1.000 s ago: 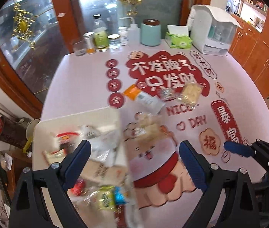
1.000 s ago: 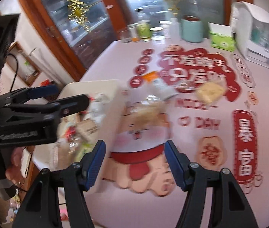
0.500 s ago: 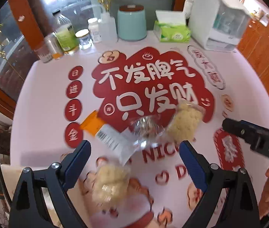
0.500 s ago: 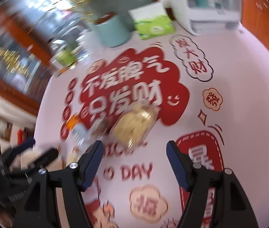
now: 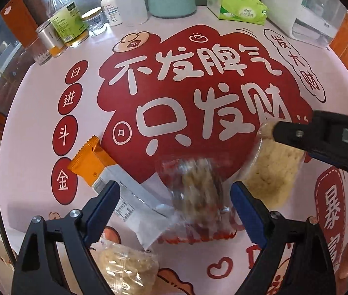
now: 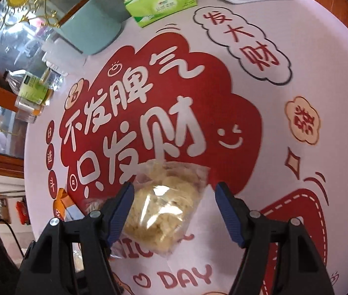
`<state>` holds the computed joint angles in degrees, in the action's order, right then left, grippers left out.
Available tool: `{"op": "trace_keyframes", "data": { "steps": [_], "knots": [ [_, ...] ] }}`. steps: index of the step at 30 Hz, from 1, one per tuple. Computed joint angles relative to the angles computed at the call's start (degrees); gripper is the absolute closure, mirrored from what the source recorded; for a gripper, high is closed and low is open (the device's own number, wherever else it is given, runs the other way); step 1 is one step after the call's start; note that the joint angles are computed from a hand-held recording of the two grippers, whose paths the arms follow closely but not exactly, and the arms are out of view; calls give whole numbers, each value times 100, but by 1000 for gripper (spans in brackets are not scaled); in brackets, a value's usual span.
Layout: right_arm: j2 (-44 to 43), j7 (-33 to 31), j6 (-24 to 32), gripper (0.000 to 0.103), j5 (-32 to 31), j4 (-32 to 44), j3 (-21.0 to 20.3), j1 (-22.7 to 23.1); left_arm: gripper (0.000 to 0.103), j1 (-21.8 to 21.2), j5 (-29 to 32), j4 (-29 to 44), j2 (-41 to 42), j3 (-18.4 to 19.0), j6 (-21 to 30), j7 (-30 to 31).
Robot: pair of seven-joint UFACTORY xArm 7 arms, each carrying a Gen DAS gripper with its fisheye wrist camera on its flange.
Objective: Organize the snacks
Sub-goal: 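Grasp the brown nut bag with the left gripper while the right grasps the pale crisp bag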
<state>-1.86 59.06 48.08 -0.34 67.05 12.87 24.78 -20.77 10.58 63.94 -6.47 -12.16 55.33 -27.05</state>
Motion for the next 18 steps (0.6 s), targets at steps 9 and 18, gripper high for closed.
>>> {"op": "trace_keyframes", "data": {
  "steps": [9,18],
  "knots": [
    [740,76,733,30,-294,791,4,204,12,120,-284,-219,-121,121,-208,238],
    [823,-676,1305,34,-516,989,-71,412,12,113,-605,-319,-183,90,-235,415]
  ]
}}
